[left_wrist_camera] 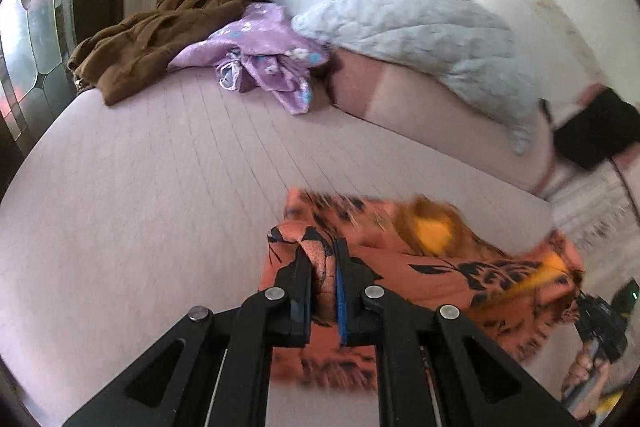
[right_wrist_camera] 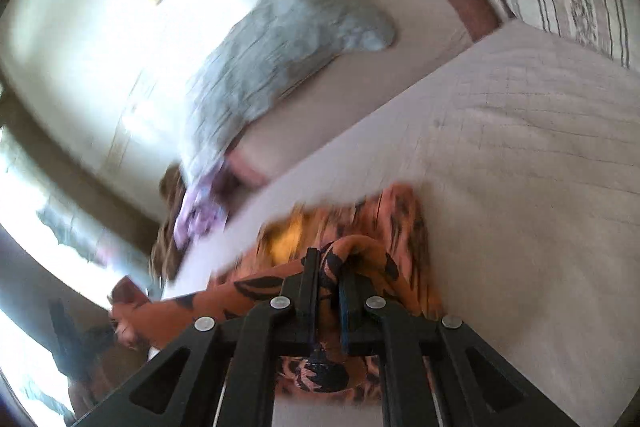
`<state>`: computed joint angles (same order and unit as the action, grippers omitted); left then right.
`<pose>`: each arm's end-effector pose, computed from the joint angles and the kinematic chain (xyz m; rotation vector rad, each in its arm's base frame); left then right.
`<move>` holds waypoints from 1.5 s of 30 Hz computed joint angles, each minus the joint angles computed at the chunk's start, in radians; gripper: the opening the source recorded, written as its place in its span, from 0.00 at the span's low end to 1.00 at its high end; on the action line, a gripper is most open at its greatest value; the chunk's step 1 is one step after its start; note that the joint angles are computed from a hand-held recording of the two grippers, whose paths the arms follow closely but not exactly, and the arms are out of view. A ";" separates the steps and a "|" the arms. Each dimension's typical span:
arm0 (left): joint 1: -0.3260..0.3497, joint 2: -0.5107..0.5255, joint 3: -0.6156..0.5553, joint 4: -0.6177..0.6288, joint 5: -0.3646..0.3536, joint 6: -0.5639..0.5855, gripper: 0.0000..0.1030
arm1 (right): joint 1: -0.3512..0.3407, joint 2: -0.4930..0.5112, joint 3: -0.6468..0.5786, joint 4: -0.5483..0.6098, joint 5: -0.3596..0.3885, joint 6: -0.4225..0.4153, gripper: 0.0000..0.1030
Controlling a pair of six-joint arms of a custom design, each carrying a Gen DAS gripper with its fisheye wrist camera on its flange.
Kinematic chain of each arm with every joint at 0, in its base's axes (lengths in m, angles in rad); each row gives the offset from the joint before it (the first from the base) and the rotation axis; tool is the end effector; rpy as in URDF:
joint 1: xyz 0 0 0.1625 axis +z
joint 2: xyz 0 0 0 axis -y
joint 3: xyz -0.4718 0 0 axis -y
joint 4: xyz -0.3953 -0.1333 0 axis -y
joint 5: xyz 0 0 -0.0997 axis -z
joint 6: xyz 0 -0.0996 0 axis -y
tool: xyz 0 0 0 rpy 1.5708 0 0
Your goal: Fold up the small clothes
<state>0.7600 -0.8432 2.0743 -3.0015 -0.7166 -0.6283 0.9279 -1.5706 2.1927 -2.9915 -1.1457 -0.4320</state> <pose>-0.2596 -0.5342 0.0978 0.1128 2.4655 -0.9252 -0.1338 -0.4694 0.4121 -0.0409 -2.7919 1.3152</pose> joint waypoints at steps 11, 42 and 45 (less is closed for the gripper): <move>0.057 0.226 0.016 -0.548 0.154 0.070 0.35 | 0.009 0.176 -0.125 -0.098 -0.044 0.168 0.75; 0.060 0.077 0.037 0.394 0.309 -0.488 0.81 | 0.539 0.580 -0.152 -0.182 -0.603 -0.215 0.37; 0.041 0.087 0.054 0.341 0.366 -0.436 0.81 | 0.569 0.694 -0.233 -0.172 -0.670 -0.165 0.37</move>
<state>0.8014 -0.7566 2.1282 -2.6603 -0.3508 -1.0641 1.4970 -0.8764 1.9602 -3.1635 -1.8156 -0.5970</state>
